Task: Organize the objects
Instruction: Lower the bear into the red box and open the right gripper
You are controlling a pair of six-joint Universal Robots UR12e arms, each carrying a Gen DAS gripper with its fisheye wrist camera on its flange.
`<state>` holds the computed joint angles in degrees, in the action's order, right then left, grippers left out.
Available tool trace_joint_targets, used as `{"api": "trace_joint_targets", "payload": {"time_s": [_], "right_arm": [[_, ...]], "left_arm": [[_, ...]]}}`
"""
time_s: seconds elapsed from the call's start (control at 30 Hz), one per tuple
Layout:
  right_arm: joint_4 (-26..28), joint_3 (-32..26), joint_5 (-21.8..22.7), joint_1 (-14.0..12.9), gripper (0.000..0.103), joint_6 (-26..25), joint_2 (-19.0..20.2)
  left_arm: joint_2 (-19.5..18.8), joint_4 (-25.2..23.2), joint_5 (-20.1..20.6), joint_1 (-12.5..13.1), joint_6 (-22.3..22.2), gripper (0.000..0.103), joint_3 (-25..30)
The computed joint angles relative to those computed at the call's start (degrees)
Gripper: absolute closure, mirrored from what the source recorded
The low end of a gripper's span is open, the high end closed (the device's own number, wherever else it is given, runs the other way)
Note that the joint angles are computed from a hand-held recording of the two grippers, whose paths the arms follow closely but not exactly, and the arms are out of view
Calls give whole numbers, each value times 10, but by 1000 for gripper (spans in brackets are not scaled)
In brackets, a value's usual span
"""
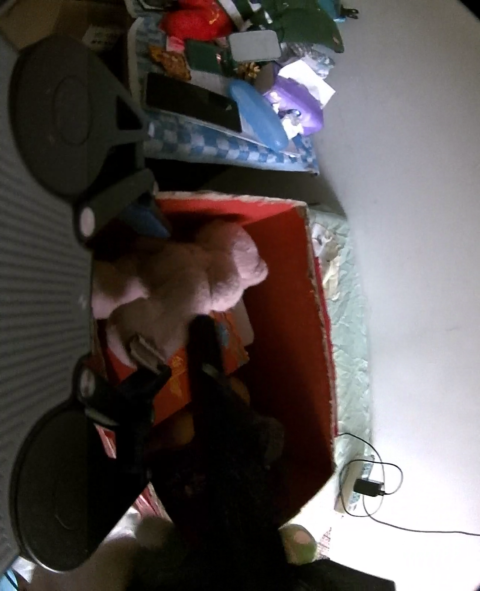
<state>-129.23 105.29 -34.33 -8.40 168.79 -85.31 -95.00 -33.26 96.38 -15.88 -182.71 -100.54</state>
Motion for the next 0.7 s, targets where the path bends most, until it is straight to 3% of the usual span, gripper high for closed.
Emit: {"api": "trace_joint_targets", "payload": {"time_s": [0.1,0.2,0.43,0.7], "right_arm": [[8,0,8,-3,90,8,0],[-30,8,7,-11,88,31,-5],[-138,29,-122,-15,76,63,-33],[-176,56,-172,-41,75,77,-57]], "left_arm": [[1,-16,5,-1,-7,26,6],[-1,-25,15,-5,-20,26,11],[-11,-47,20,-16,-45,14,33],[-36,-57,38,-43,-26,11,64]]}}
